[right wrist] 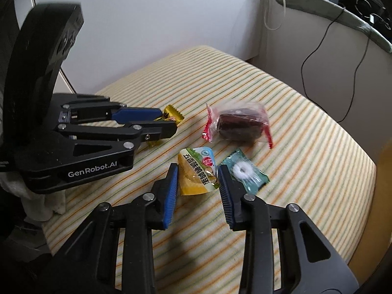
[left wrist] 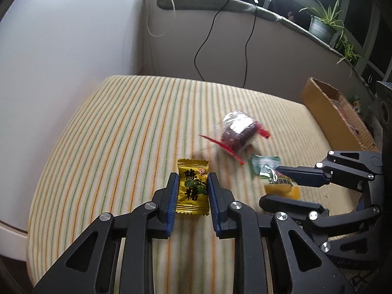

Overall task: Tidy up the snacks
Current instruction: 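Grasp the yellow candy with the left tool while the right grasps the yellow jelly cup, then carry the yellow candy and jelly cup into the box and open both tools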

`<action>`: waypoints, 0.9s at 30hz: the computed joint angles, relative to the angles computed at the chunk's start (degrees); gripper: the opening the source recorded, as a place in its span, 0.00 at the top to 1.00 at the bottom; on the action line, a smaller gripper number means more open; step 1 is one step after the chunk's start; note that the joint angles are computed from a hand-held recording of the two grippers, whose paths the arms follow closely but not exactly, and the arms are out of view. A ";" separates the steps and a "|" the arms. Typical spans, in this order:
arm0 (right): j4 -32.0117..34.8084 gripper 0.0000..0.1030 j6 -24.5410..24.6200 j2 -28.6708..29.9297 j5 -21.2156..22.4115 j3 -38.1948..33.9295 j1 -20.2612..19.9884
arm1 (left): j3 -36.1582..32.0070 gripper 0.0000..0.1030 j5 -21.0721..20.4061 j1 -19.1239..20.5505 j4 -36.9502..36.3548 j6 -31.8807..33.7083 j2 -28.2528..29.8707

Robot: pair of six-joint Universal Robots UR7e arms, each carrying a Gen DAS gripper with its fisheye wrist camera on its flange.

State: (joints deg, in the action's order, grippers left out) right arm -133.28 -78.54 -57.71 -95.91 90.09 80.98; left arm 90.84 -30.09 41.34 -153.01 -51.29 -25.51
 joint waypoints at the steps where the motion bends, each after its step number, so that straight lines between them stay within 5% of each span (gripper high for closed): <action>1: 0.35 0.67 0.02 -0.53 0.43 0.13 -0.17 | 0.09 0.79 0.23 -0.38 -0.27 0.03 -0.05; 14: 2.49 0.67 0.50 -7.90 6.69 -1.87 -4.68 | -6.25 0.79 0.42 -3.80 -5.85 8.50 4.37; 27: 0.95 0.67 5.95 -8.90 10.23 -10.82 -9.48 | -22.89 0.79 -4.77 -4.35 -8.32 20.29 14.30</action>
State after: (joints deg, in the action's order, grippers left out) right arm -132.33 -72.59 -66.61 -85.69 79.27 71.51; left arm 67.95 -34.86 37.00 -161.33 -31.00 -11.21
